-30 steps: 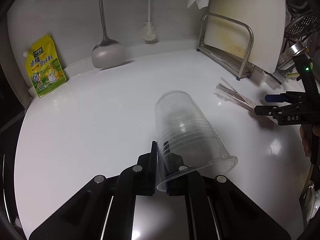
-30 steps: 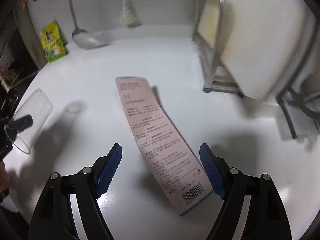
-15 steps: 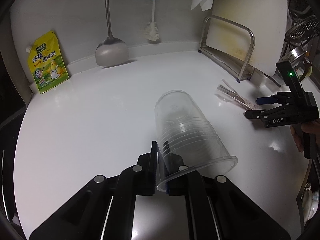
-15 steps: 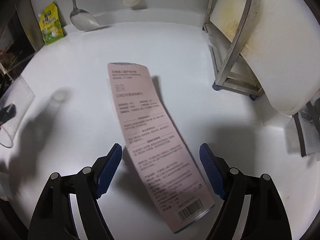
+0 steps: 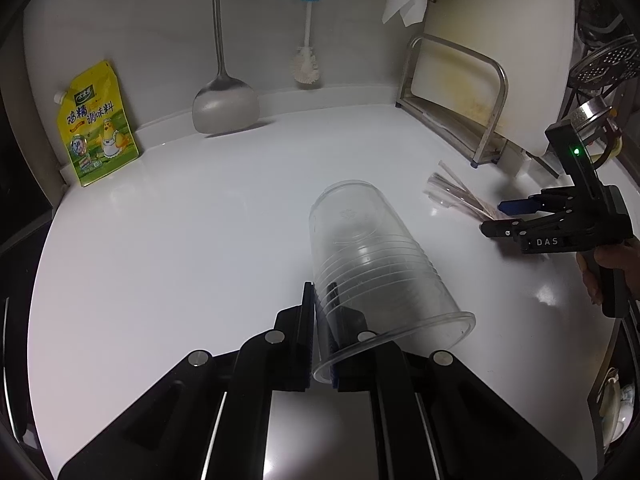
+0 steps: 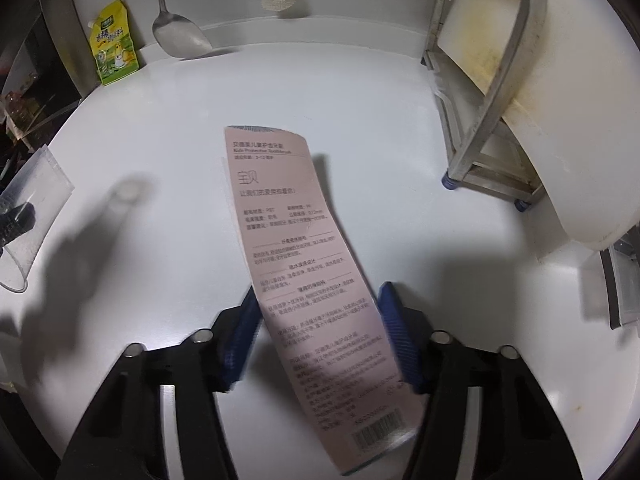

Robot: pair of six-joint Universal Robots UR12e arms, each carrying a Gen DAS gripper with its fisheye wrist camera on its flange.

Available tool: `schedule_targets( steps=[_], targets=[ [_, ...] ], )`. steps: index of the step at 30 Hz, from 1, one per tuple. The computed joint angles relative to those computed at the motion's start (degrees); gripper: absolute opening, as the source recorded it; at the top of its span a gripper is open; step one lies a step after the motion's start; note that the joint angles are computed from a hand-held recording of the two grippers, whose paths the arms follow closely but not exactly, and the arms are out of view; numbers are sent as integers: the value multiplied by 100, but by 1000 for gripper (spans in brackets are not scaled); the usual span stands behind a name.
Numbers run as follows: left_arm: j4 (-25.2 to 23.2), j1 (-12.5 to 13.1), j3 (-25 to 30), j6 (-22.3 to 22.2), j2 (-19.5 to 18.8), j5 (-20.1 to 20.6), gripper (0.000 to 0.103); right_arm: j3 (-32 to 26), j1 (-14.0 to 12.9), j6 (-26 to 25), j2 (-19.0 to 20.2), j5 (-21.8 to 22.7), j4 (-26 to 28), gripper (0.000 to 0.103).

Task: Collect trash
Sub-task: 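Grasp the pink receipt strip with the right tool while the left tool holds the cup, then carry the clear cup and receipt over the grey bin with both tools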

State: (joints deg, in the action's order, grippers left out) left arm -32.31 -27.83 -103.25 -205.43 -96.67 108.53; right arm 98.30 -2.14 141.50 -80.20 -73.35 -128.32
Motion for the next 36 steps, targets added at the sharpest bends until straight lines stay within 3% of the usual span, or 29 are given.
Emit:
schedule_targets(
  steps=[9,10,11,12,14,18,21,29,36],
  targets=[
    [1,-37,28,28,42,-3,7,395,12,529,-271,-28,-404,51],
    [3,-39,27,24,47,-10,7,451,20,566,-314,-31,-440,48],
    [2,-42,25,21,56,-16,7,557,35,630,-394,-43,-635,32],
    [4,-48,23,23,65,-17,7,585,22,708,-445,11,-637,24],
    [-7,-69,18,25,85,1,7,626,-6,945,-528,174,-645,17],
    [-64,-110,-1,-13,136,-14,7,819,160,973,-643,-294,-1029,16],
    [-64,-153,-26,10,186,46,7,899,156,1166,-709,-353,-1188,13],
    [-118,-238,-111,-13,364,74,7,1181,4,1695,-1109,85,-1188,10],
    [-209,-424,-172,-3,548,129,7,1641,-77,2111,-1780,459,-1034,10]
  ],
)
